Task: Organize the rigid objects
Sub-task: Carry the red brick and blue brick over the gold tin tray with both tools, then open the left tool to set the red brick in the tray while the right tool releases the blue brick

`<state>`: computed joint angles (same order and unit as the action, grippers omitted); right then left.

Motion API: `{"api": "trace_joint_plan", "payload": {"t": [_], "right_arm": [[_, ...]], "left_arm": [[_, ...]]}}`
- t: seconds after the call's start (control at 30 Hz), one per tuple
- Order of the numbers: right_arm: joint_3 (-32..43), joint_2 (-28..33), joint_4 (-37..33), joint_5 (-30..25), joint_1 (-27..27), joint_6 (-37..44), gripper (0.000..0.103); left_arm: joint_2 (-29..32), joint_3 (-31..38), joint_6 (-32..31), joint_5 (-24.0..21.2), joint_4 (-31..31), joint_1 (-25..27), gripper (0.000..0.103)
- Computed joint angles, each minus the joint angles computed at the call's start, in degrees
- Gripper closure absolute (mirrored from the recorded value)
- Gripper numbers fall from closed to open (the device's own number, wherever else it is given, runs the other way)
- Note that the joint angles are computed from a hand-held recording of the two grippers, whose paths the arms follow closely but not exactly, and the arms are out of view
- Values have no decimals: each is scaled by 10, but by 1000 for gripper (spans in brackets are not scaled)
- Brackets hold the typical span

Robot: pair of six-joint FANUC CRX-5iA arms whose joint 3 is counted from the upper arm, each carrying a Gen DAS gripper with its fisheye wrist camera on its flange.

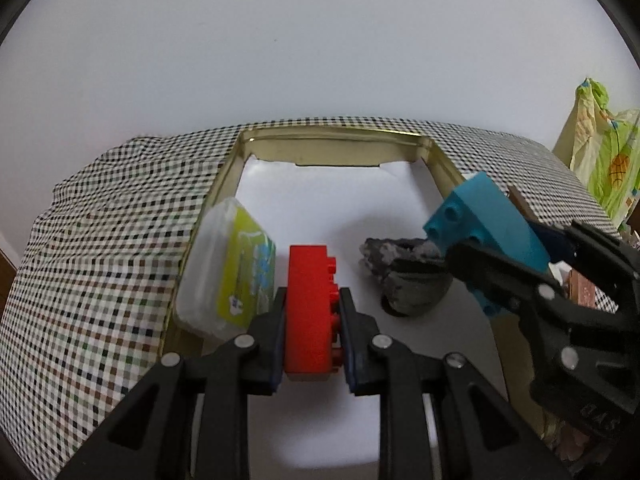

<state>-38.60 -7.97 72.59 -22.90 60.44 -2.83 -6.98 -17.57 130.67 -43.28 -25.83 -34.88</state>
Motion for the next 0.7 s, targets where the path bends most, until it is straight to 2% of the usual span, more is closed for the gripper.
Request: {"api": "trace_joint_plan", "payload": {"t": [0.13, 0.37, 0.4, 0.47, 0.53, 0.6, 0.67, 0.7], "right_arm": [[27, 20, -39, -15, 8, 39, 58], [37, 38, -47, -4, 2, 42, 58], [35, 36, -51, 0, 3, 44, 58], [36, 37, -61, 22, 2, 56, 58], [25, 35, -12, 32, -6, 11, 56], [11, 29, 52, 49, -23, -45, 49], [-4, 21, 136, 72, -50, -123, 30], [-14, 13, 188, 85, -67, -171, 28]], "left_arm": [[7, 6, -10, -8, 3, 4, 82], [0, -7, -36, 6, 31, 26, 80], [-2, -9, -37, 7, 33, 28, 73], [-12, -20, -37, 17, 39, 31, 67], [-22, -34, -46, 30, 57, 35, 62], [-28, -35, -26, 28, 43, 27, 40], [-39, -44, -18, 41, 39, 20, 26], [-38, -36, 12, 31, 10, 1, 20]]}}
